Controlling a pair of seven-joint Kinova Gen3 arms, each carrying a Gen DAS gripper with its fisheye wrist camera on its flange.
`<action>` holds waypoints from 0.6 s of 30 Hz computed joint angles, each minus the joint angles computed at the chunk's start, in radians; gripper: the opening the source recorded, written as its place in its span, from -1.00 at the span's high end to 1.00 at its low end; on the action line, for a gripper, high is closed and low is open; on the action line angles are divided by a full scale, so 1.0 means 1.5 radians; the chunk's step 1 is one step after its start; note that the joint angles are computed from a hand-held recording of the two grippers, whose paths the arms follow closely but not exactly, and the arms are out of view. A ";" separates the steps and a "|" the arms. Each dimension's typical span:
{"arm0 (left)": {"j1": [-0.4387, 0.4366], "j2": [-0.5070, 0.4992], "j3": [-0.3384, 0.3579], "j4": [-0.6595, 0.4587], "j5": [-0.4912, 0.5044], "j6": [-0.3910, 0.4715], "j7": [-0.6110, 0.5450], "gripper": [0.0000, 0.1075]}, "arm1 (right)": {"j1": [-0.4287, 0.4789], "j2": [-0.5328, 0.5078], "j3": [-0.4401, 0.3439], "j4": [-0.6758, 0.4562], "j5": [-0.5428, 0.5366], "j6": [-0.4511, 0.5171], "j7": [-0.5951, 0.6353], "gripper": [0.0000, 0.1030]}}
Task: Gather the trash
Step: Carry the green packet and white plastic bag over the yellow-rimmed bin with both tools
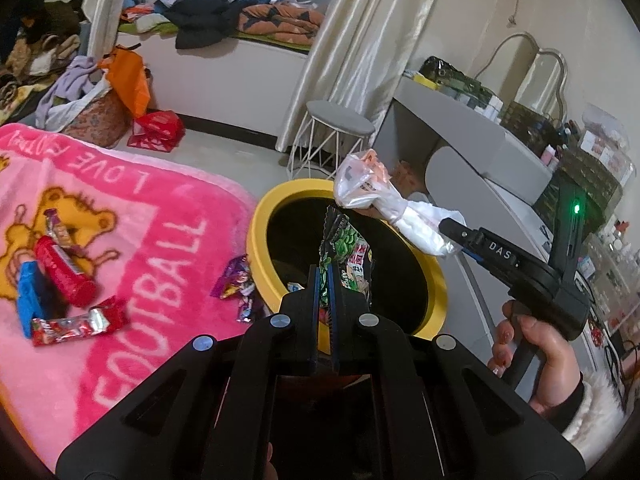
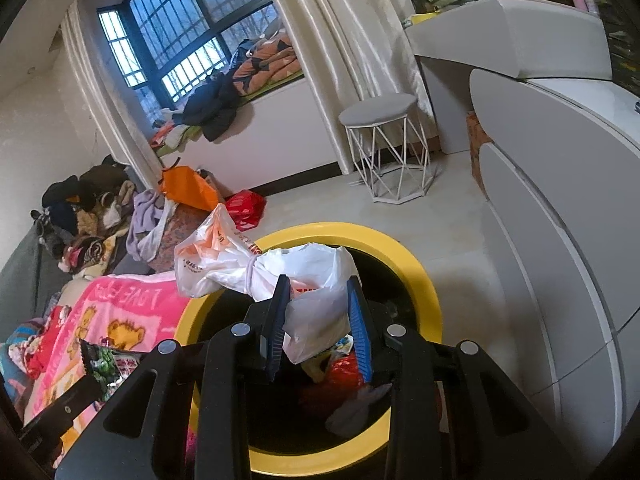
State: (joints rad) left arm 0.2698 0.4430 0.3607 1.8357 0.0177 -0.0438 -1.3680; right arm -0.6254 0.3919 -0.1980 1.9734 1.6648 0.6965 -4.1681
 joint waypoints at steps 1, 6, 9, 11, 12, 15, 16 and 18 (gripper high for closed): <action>0.002 0.004 0.000 -0.004 -0.001 0.002 -0.001 0.96 | 0.000 0.000 0.000 0.000 -0.003 0.001 0.000 0.46; 0.008 0.025 0.006 -0.029 -0.004 0.022 -0.012 0.96 | -0.003 0.007 0.007 -0.004 -0.022 0.009 0.015 0.46; 0.008 0.034 0.009 -0.043 -0.002 0.035 -0.022 0.96 | -0.007 0.010 0.012 -0.004 -0.029 0.012 0.017 0.46; 0.014 0.041 0.007 -0.054 0.001 0.044 -0.029 0.96 | -0.008 0.012 0.015 -0.006 -0.035 0.012 0.021 0.46; 0.016 0.043 0.005 -0.054 0.003 0.044 -0.033 0.96 | -0.007 0.012 0.016 -0.005 -0.035 0.010 0.021 0.46; 0.027 0.053 -0.002 -0.067 0.009 0.055 -0.042 0.96 | -0.009 0.015 0.019 -0.006 -0.040 0.012 0.025 0.46; 0.030 0.056 -0.004 -0.072 0.012 0.059 -0.045 0.96 | -0.009 0.015 0.020 -0.007 -0.042 0.011 0.027 0.46; 0.034 0.062 -0.006 -0.081 0.016 0.066 -0.052 0.96 | -0.009 0.016 0.022 -0.007 -0.044 0.010 0.029 0.46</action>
State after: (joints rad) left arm 0.3206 0.5366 0.3512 1.7138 0.0414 0.0557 -1.4454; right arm -0.6385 0.4156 -0.1650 1.9631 1.5993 0.7112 -4.1248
